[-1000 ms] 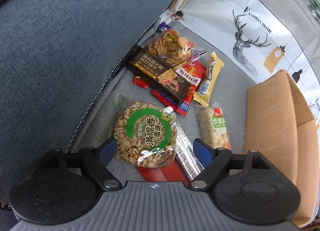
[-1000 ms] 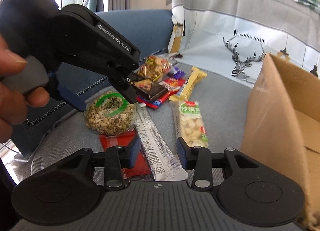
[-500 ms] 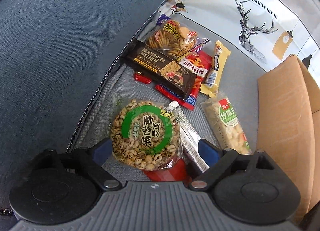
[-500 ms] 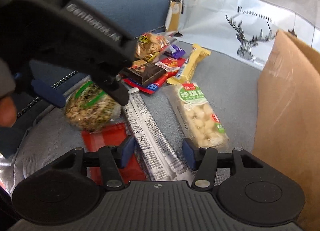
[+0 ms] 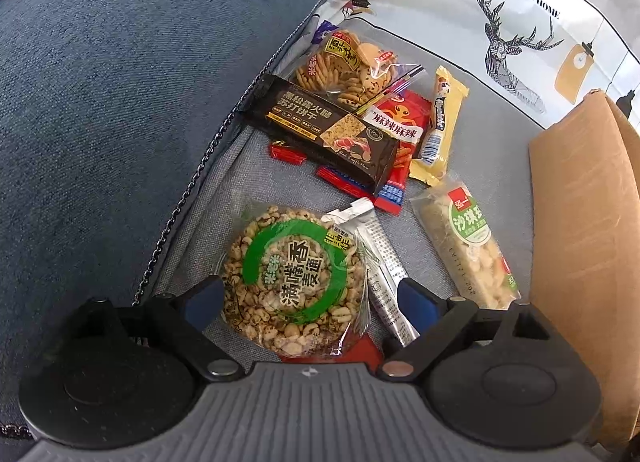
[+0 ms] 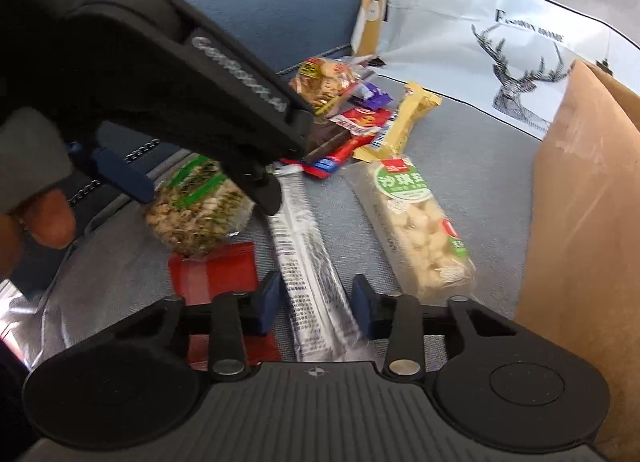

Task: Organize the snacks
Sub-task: 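Grasp the round nut cake with the left tool while the right tool grasps the silver pouch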

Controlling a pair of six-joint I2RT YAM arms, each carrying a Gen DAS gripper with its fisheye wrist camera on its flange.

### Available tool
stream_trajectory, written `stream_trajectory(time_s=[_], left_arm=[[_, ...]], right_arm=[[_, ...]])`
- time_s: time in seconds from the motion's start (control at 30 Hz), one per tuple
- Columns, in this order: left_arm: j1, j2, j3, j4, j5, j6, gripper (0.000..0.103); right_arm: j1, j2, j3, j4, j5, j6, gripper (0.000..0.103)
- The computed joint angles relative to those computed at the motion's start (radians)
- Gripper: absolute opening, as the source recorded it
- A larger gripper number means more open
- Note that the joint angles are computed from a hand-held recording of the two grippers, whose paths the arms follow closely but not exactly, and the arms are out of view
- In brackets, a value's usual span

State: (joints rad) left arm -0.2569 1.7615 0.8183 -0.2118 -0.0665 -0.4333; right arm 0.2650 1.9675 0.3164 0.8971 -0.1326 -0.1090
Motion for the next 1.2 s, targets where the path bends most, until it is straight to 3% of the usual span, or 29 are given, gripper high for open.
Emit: stream_trajectory(time_s=[0.2, 0.33, 0.57, 0.77, 0.9, 1.0, 1.07, 1.17, 1.2], left_arm=[[-0.006, 0.009, 0.005, 0.002, -0.006, 0.002, 0.098], [-0.007, 0.005, 0.002, 0.002, -0.007, 0.003, 0.098], [-0.021, 0.025, 0.014, -0.005, -0.025, 0.009, 0.1], [-0.042, 0.065, 0.041, -0.022, -0.071, 0.016, 0.1], [-0.05, 0.09, 0.057, -0.031, -0.097, 0.021, 0.099], [-0.062, 0.1, 0.067, -0.045, -0.136, 0.023, 0.092], [-0.077, 0.101, 0.07, -0.054, -0.184, 0.027, 0.077], [-0.088, 0.086, 0.056, -0.04, -0.224, 0.037, 0.067], [-0.092, 0.082, 0.053, -0.04, -0.247, 0.038, 0.051]], right_arm=[[0.043, -0.036, -0.073, 0.087, 0.092, 0.021, 0.024], [0.061, -0.121, -0.111, 0.023, 0.181, 0.094, 0.023], [0.035, -0.15, -0.117, -0.083, 0.101, 0.127, 0.03], [0.002, -0.053, -0.102, 0.019, 0.047, 0.135, 0.04], [0.009, -0.028, -0.103, 0.06, 0.053, 0.121, 0.041], [0.01, -0.028, -0.108, 0.069, 0.054, 0.108, 0.04], [0.012, -0.03, -0.113, 0.074, 0.061, 0.1, 0.033], [0.013, -0.031, -0.111, 0.072, 0.063, 0.095, 0.03], [0.012, -0.03, -0.112, 0.075, 0.062, 0.093, 0.028]])
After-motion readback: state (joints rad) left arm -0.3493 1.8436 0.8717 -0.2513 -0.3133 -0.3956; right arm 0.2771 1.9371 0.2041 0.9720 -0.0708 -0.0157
